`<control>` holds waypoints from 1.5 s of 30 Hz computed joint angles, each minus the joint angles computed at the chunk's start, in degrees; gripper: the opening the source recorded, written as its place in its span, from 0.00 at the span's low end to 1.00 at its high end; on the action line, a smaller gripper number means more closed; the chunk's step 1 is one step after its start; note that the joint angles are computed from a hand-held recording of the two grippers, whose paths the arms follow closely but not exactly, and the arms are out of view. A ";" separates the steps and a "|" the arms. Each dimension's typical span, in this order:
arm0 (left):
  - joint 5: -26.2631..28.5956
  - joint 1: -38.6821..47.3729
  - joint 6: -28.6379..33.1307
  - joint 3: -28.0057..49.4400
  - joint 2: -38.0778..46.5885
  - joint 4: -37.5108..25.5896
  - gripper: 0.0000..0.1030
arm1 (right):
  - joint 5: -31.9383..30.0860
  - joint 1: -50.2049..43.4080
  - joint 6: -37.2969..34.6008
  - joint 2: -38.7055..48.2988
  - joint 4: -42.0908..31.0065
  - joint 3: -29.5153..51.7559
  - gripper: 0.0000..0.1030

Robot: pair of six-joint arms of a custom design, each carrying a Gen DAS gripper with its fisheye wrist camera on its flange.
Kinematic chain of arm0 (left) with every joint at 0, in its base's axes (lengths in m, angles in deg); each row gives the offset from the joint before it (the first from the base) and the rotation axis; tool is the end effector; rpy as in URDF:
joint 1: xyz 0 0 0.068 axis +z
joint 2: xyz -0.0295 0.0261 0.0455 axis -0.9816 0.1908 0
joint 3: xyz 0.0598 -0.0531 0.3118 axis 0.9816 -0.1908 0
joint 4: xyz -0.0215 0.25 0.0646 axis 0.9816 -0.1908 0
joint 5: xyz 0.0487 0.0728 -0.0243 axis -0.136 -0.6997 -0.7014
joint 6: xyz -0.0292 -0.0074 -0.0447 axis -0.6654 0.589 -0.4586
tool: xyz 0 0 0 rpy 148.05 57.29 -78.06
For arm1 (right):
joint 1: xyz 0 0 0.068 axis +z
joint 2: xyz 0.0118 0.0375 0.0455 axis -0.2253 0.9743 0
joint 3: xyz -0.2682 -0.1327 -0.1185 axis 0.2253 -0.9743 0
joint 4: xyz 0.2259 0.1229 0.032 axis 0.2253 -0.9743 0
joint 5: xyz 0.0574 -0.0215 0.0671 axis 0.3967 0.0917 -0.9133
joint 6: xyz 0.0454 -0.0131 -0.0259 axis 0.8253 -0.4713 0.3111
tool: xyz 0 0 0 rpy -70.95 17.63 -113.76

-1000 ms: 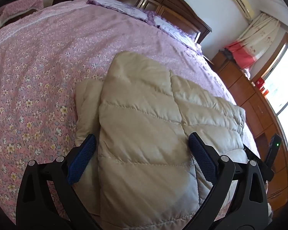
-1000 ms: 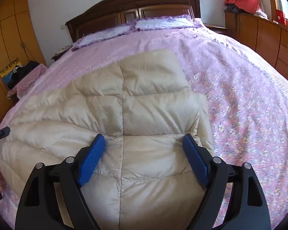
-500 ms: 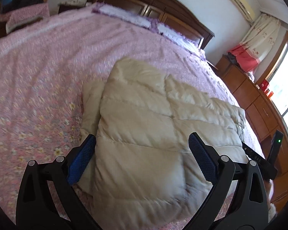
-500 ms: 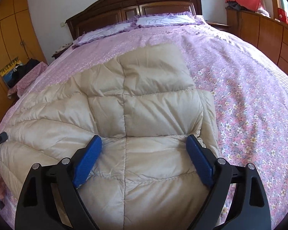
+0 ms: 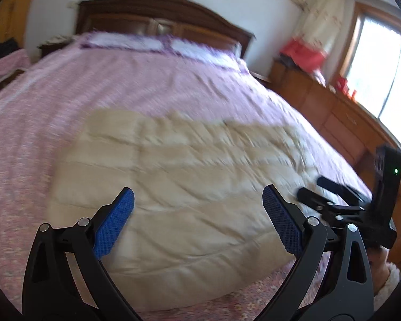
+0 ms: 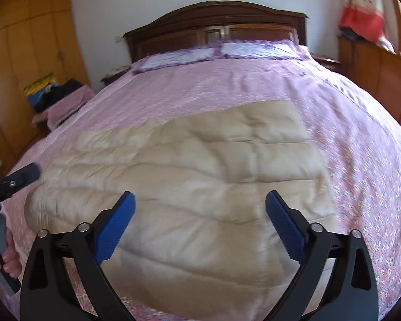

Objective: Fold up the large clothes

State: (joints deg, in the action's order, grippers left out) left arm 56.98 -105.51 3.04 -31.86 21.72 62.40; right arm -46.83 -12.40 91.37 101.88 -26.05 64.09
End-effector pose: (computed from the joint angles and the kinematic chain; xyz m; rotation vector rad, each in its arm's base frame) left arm 0.3386 -0.1737 0.1972 0.2747 2.2429 -0.5412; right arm 0.2633 0.0069 0.2263 0.0033 2.2660 0.1735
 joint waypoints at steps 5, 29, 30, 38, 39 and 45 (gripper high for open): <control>-5.51 -3.49 3.49 1.86 3.50 -1.97 0.93 | 0.20 1.97 -0.29 4.86 2.82 -0.46 0.95; -4.60 -2.91 1.31 -0.41 3.77 1.25 0.95 | 1.33 2.93 1.04 7.95 2.67 -0.24 0.95; -4.21 -2.56 0.85 -1.12 3.03 1.86 0.95 | -0.27 2.14 1.33 7.23 1.73 -0.02 0.95; -3.55 -0.63 -0.53 -4.63 -1.36 3.91 0.95 | -9.38 -5.09 1.93 0.26 -2.74 0.16 0.95; -3.29 -0.33 -0.47 -4.78 -1.49 3.94 0.95 | -11.20 -7.28 1.72 -0.23 -3.11 0.39 0.95; -2.69 0.07 0.11 -4.88 -1.64 3.35 0.95 | -26.16 -25.08 1.58 1.31 -5.78 3.20 0.95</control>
